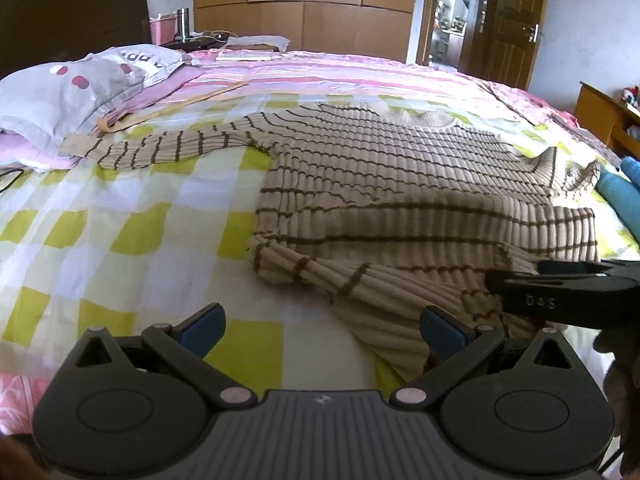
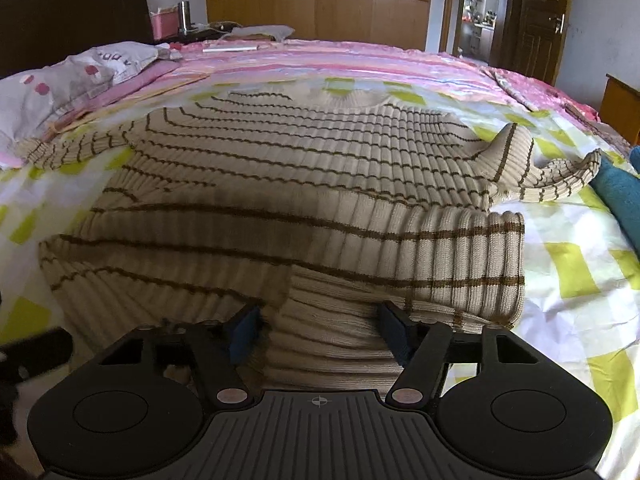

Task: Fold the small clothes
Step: 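Lower both grippers onto the sweater hem and close on it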

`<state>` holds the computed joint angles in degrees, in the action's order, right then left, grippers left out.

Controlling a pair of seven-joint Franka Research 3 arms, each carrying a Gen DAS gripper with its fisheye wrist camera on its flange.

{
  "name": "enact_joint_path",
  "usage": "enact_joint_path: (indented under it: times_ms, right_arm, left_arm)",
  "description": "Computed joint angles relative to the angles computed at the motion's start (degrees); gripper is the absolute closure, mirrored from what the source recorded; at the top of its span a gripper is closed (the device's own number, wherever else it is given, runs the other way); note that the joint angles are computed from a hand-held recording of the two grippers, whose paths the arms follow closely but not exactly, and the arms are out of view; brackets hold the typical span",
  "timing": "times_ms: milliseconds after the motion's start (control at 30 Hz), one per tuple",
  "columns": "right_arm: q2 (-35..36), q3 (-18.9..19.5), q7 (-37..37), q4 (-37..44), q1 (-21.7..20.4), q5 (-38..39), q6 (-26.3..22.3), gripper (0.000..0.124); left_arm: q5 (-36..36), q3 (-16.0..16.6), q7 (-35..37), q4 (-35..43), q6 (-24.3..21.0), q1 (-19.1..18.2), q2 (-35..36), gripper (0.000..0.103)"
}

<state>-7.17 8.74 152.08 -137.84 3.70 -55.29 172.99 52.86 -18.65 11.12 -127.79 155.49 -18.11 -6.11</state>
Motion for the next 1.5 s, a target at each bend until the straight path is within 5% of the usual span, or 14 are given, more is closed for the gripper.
enact_joint_path:
  times_ms: [167, 267, 333, 667, 833, 1067, 1233, 1400, 1500]
  right_arm:
    - [-2.24, -2.88, -7.61, -3.02, 1.29, 11.09, 2.22, 0.109]
    - [-5.57, -6.91, -15.36, -7.19, 4.66, 22.82, 4.68, 0.119]
    - [-8.60, -5.08, -14.89, -9.75, 2.15, 23.34, 5.17, 0.120]
    - [-24.11, -12.94, -23.93, -23.26, 7.76, 36.72, 2.27, 0.120]
    - [-29.41, -13.61, -28.03, -27.97, 8.81, 40.62, 0.23, 0.120]
    - [-31.52, -14.52, -33.65, -31.36, 10.13, 45.74, 1.87, 0.120]
    - [-31.70, -14.66, -36.16, -32.38, 10.44, 49.90, 4.18, 0.119]
    - [-32.25, -14.71, -39.15, -33.24, 11.09, 53.56, 5.21, 0.116]
    - [-32.48, -15.30, -41.20, -33.30, 11.94, 55.82, 5.27, 0.114]
  left_arm:
    - [-0.37, 0.29, -0.48, -0.36, 1.17, 0.30, -0.01, 0.000]
    - [1.66, -0.08, -1.88, -0.45, 1.02, 0.51, -0.35, 0.000]
    - [2.88, -0.23, -2.60, -0.49, 1.22, 0.58, -0.51, 0.000]
    - [1.52, -0.77, -0.62, -0.51, 2.77, -0.48, -1.03, 0.000]
    - [-0.23, -1.59, 0.63, -0.56, 1.19, -1.47, -1.61, 0.000]
    - [1.07, -2.34, 2.93, 5.27, -4.02, -2.89, 2.47, 0.000]
    - [0.19, -1.36, 9.20, 12.92, -13.78, -6.32, 8.91, 0.001]
    - [-7.06, 0.41, 15.26, 14.25, -18.17, -7.53, 10.51, 0.022]
    - [-11.57, 0.79, 19.64, 12.01, -18.76, -7.12, 8.08, 0.022]
